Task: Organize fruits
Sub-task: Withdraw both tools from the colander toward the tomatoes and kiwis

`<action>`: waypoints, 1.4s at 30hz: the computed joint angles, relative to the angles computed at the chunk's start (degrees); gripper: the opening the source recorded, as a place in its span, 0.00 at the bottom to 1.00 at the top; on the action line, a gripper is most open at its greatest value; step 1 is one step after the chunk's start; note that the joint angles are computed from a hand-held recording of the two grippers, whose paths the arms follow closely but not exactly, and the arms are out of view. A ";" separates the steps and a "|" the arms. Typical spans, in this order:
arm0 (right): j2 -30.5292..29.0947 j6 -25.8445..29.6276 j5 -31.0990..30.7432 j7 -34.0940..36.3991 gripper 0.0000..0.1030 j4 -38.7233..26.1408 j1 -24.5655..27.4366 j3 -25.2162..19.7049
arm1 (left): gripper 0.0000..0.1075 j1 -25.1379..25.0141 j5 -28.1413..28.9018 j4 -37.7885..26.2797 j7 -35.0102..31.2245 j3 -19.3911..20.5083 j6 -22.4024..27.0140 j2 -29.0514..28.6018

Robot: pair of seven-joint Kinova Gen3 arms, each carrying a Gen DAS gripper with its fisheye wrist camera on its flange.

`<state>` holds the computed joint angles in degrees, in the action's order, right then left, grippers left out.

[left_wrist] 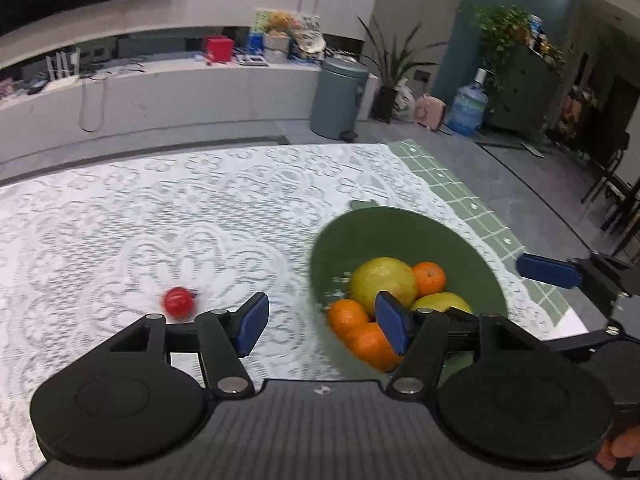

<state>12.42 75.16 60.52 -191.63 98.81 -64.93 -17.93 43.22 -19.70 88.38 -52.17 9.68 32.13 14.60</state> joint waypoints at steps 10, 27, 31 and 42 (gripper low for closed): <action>2.64 -1.01 1.86 -8.72 0.85 -1.57 -3.99 -0.13 | 0.67 -0.80 -6.67 8.93 8.21 -0.51 -1.97 -6.01; 9.06 -4.20 0.51 -6.10 0.84 -6.54 -9.26 3.20 | 0.68 -8.25 -10.95 22.53 16.91 3.86 -8.50 -12.27; 9.89 -6.36 0.07 -3.13 0.81 -7.15 -9.10 3.92 | 0.68 -9.81 -10.98 24.84 17.45 4.24 -10.87 -12.77; 12.42 -9.82 -1.43 5.86 0.50 -9.32 -8.92 6.37 | 0.64 -12.65 -4.94 27.78 11.44 4.10 -15.60 -12.42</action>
<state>24.84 65.34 59.09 -185.77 89.48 -73.85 -11.56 30.58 -24.64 116.16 -40.73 13.77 16.53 2.19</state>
